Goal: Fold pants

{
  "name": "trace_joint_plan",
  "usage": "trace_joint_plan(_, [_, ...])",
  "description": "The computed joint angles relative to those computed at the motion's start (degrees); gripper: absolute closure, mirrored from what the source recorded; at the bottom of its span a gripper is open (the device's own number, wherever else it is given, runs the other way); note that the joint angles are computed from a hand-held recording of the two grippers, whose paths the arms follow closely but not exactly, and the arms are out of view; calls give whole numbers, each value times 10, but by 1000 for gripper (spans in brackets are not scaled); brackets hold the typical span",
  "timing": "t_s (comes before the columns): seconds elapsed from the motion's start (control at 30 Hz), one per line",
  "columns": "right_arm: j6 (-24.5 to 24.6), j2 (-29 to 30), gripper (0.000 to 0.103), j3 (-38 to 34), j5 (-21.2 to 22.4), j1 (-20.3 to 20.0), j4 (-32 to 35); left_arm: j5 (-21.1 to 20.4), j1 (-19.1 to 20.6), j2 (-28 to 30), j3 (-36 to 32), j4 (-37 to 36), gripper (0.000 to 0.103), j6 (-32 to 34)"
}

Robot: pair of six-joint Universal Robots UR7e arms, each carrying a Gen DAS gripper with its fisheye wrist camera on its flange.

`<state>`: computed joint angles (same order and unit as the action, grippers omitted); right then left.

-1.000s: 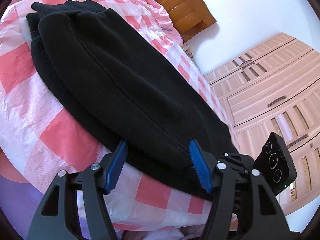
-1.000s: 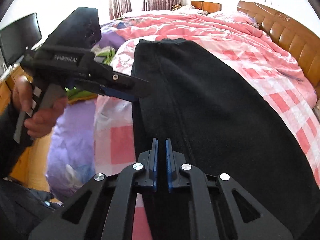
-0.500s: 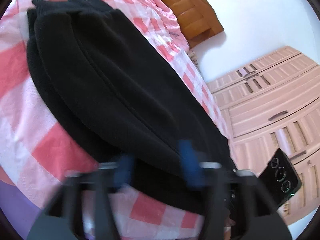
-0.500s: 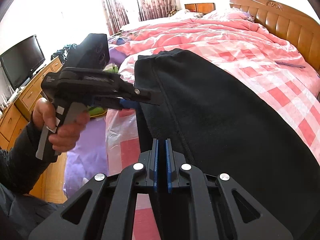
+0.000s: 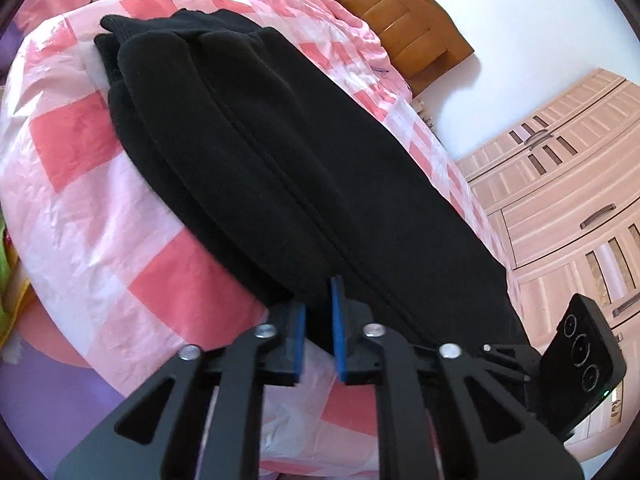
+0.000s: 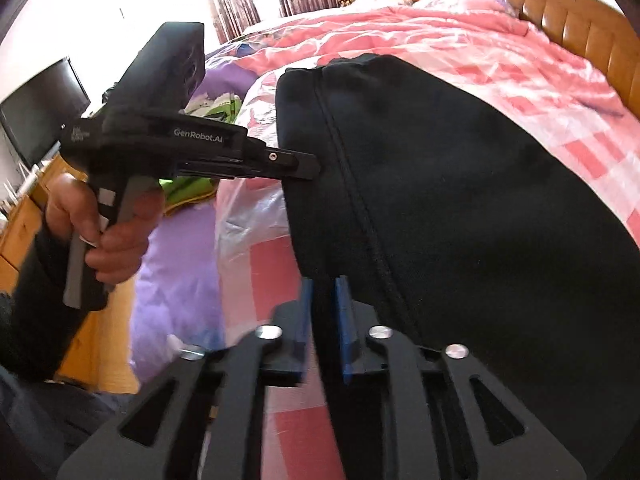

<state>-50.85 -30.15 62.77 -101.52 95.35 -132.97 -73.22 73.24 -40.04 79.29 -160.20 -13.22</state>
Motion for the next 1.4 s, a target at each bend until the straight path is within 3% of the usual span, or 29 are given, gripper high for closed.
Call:
trace_joint_plan(0.07, [-18,-15,44,27,1,4,-29,2,-2,-6,4,6,77,5])
trace_joint_plan(0.13, [-20,-28,41,48,11,3,-54,6,-4,-15,20,-13,56,8])
trace_joint_plan(0.2, [10,-35,41,59,26,-5,-72,76,-23,-22,44,-59,40,19])
trace_joint_plan(0.27, [37,-31,39,60,19,-13,-59,142,-39,-25,62,-98,37,37])
trace_joint_plan(0.33, [12,-41,39,84,21,-14,-82,187,-50,-24,69,-133,28,58])
trace_joint_plan(0.43, [34,-37,39,63,29,-11,-54,200,-55,-14,48,-127,26,84])
trace_joint_plan(0.5, [37,-38,38,62,45,-10,-79,198,-53,5,15,-133,26,124])
trace_joint_plan(0.57, [58,-31,21,58,48,-12,-116,187,-48,23,-14,-147,26,156])
trace_joint_plan(0.63, [100,-11,21,27,19,-15,-75,177,-38,46,-57,-136,22,175])
trace_joint_plan(0.7, [68,-11,18,46,2,-12,-93,204,-30,62,-102,-54,20,127])
trace_joint_plan(0.77, [43,-17,18,67,-12,-9,-122,206,-19,70,-122,12,20,87])
trace_joint_plan(0.8, [56,-26,19,74,-10,-10,-121,219,-22,71,-121,10,19,103])
trace_joint_plan(0.9, [84,-68,19,118,20,-21,-162,317,-54,78,-105,3,19,140])
trace_joint_plan(0.97, [85,-103,14,168,13,-28,-242,303,-80,64,-60,-65,19,181])
trace_joint_plan(1.03, [72,-131,14,215,-43,-31,-348,269,-104,60,-30,-97,13,214])
trace_joint_plan(1.07, [71,-144,14,235,-78,-36,-403,243,-117,62,-18,-100,12,233])
trace_joint_plan(1.13, [85,-171,14,268,-101,-50,-460,198,-136,74,-11,-80,12,260])
trace_joint_plan(1.27, [127,-238,14,325,-149,-88,-521,128,-167,122,-33,-20,12,303])
trace_joint_plan(1.4, [160,-252,14,308,-233,-135,-473,142,-182,183,-87,44,12,327])
